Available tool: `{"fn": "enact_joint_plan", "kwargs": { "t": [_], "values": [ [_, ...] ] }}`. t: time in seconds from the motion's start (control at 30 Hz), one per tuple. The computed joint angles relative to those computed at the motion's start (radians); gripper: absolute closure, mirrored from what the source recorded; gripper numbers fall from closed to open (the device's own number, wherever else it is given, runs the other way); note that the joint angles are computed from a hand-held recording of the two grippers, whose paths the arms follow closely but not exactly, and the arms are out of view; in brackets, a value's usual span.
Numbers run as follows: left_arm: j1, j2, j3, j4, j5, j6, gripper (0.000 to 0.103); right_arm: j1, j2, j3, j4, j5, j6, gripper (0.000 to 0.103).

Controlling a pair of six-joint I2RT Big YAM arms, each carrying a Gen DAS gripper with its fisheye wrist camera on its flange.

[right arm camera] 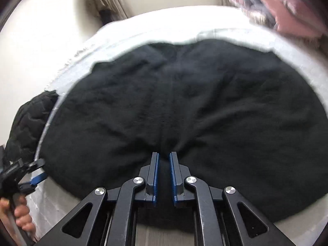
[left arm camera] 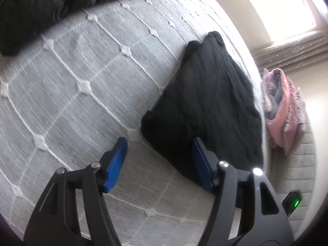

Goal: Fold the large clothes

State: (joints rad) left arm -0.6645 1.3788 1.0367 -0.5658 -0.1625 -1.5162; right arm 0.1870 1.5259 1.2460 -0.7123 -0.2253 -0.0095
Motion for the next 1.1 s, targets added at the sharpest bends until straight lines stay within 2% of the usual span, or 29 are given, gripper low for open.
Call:
{"fn": "enact_joint_plan", "kwargs": {
  "t": [0.07,0.17,0.27,0.37,0.43,0.47,0.53,0.57,0.6,0.7,0.77,0.8,0.87,0.93,1.03,1.1],
  "values": [
    [0.002,-0.010,-0.021,0.051,0.014,-0.009,0.037,-0.003,-0.079,-0.068,0.021,-0.015,-0.049,0.084],
    [0.003,-0.010,-0.032,0.083,0.021,-0.023,0.036,-0.033,-0.123,-0.134,0.050,-0.036,-0.058,0.084],
    [0.000,0.001,-0.019,0.075,0.013,-0.012,0.035,-0.086,-0.138,-0.187,0.103,-0.087,-0.042,0.084],
    [-0.002,0.014,-0.006,0.072,-0.006,-0.010,0.030,-0.126,-0.134,-0.183,0.080,-0.095,-0.052,0.084],
    [-0.002,0.028,0.005,0.072,-0.014,-0.009,0.028,-0.148,-0.151,-0.188,0.107,-0.116,-0.035,0.083],
    [0.000,0.036,0.014,0.071,-0.016,-0.005,0.027,-0.153,-0.159,-0.195,0.120,-0.117,-0.022,0.079],
    [-0.003,0.057,0.041,0.055,-0.037,0.007,0.025,-0.172,-0.162,-0.200,0.136,-0.115,0.014,0.061],
    [-0.003,0.066,0.051,0.054,-0.042,0.015,0.025,-0.179,-0.159,-0.200,0.135,-0.113,0.024,0.037],
    [-0.003,0.076,0.062,0.047,-0.045,0.019,0.025,-0.184,-0.156,-0.201,0.137,-0.100,0.033,0.025],
    [-0.007,0.106,0.092,0.030,-0.083,0.016,0.022,-0.186,-0.173,-0.212,0.165,-0.044,0.016,0.025],
    [-0.020,0.119,0.102,0.031,-0.146,-0.023,0.022,-0.199,-0.184,-0.215,0.170,-0.020,0.022,0.025],
    [-0.023,0.124,0.105,0.035,-0.168,-0.040,0.022,-0.213,-0.183,-0.214,0.169,-0.034,0.028,0.024],
    [-0.029,0.129,0.108,0.042,-0.201,-0.054,0.025,-0.234,-0.170,-0.207,0.162,-0.054,0.048,0.024],
    [-0.036,0.133,0.112,0.034,-0.241,-0.079,0.040,-0.249,-0.147,-0.193,0.148,-0.051,0.067,0.024],
    [-0.047,0.112,0.084,0.086,-0.288,-0.097,0.055,-0.262,-0.125,-0.180,0.135,-0.038,0.071,0.024],
    [-0.053,0.095,0.064,0.136,-0.320,-0.091,0.057,-0.270,-0.123,-0.177,0.134,-0.047,0.073,0.024]
  ]
}}
